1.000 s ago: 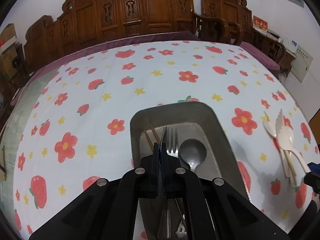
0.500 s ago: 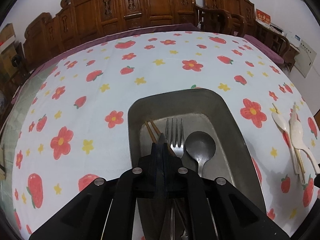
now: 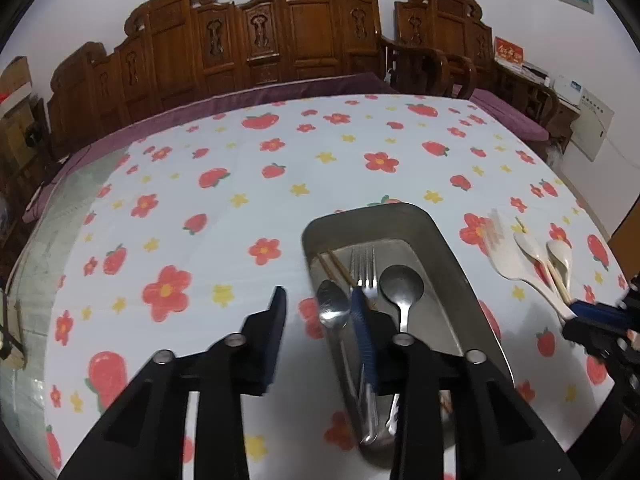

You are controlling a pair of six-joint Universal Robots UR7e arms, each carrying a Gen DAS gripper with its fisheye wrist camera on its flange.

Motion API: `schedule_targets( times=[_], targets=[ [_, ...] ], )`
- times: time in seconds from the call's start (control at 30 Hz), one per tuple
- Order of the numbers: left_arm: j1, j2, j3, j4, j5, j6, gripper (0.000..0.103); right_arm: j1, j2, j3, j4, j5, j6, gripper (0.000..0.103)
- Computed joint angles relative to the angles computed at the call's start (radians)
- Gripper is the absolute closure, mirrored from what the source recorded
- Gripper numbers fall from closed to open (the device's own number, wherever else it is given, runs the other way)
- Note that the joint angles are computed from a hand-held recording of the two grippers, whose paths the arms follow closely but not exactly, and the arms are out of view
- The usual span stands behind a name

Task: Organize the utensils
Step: 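Lower the white plastic fork into the tray and open the right tool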

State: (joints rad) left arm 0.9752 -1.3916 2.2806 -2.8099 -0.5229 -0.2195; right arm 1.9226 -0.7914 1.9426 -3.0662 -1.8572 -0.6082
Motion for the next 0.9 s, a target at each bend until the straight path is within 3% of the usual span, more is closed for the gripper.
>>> schedule_targets(
  times=[0.13, 0.23, 0.3, 0.43, 0.9],
  targets=[
    [-0.015, -0.075, 0.032, 0.051, 0.006, -0.023, 0.059, 0.016, 0.028, -0.025, 0.013, -0.003, 0.015, 0.091],
    [-0.023, -0.134, 0.056, 0.080, 0.012, -0.034, 0.045, 0.026, 0.057, -0.050, 0.026, -0.009, 0.035, 0.091],
    [-0.029, -0.168, 0.070, 0.095, 0.019, -0.042, 0.030, 0.033, 0.083, -0.070, 0.031, -0.018, 0.052, 0.091],
    [-0.037, -0.228, 0.096, 0.115, 0.027, -0.053, 0.019, 0.045, 0.127, -0.097, 0.033, -0.039, 0.068, 0.091],
    [-0.019, -0.285, 0.128, 0.108, 0.012, -0.045, 0.017, 0.060, 0.263, -0.229, 0.099, -0.119, 0.148, 0.091]
  ],
)
